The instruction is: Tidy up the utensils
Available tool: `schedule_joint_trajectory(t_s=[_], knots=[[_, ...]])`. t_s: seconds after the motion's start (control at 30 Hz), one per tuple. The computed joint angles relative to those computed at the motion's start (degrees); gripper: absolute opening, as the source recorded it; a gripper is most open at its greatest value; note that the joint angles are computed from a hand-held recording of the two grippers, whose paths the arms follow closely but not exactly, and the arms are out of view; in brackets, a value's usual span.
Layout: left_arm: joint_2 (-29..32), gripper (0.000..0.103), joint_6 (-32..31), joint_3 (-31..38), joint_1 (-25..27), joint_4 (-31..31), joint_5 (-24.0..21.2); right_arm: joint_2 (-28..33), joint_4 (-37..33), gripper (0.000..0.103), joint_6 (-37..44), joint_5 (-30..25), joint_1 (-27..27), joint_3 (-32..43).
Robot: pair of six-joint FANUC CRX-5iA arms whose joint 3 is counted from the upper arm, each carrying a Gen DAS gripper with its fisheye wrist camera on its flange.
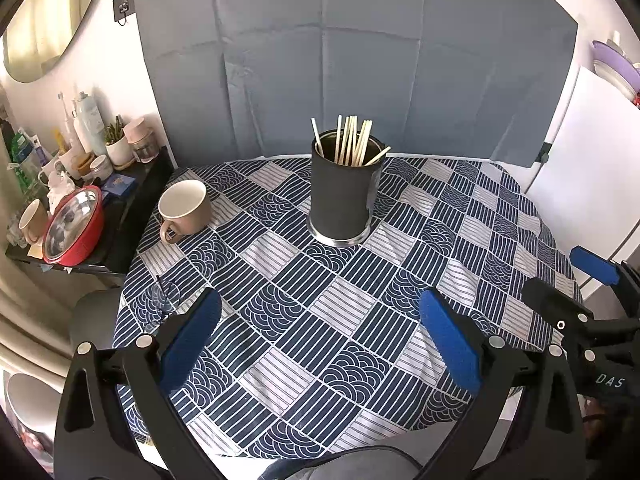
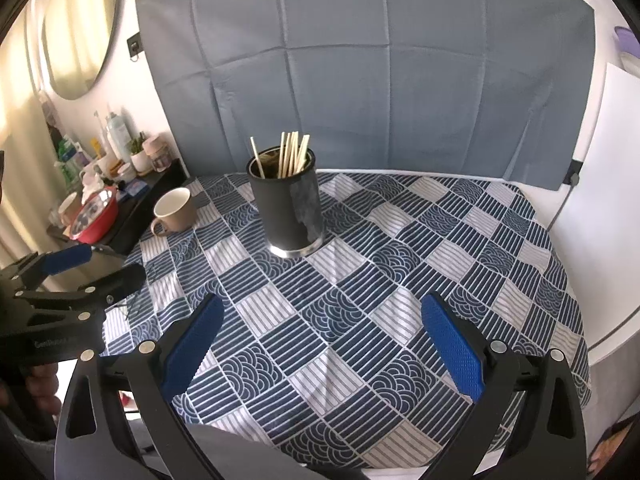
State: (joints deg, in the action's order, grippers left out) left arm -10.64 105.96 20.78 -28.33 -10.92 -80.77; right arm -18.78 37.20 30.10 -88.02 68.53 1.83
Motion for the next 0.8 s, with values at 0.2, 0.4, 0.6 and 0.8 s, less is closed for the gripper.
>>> schedule_joint_trajectory(t_s=[0.2, 0.4, 0.6, 0.8], knots=[[-0.32, 0.097, -0.48, -0.82, 0.91, 1.44, 0.80, 0.31, 0.71, 0.095, -0.34, -0.22, -0.11, -0.02], [-0.35, 0.097, -0.70, -1.31, 1.96, 2.69, 1.22, 0.43, 1.40, 0.095, -0.47, 0.04, 0.09, -0.32], [-0.05, 0.097, -1.11, -1.07, 1.87, 2.71, 0.98, 0.43, 1.26, 0.095, -0.59, 0.36, -0.20, -0.43], [0.27, 0.097, -1.18, -0.91, 2.00, 2.78, 0.73, 0.84, 0.32, 0.095, -0.33, 0.70, -1.10, -0.03]])
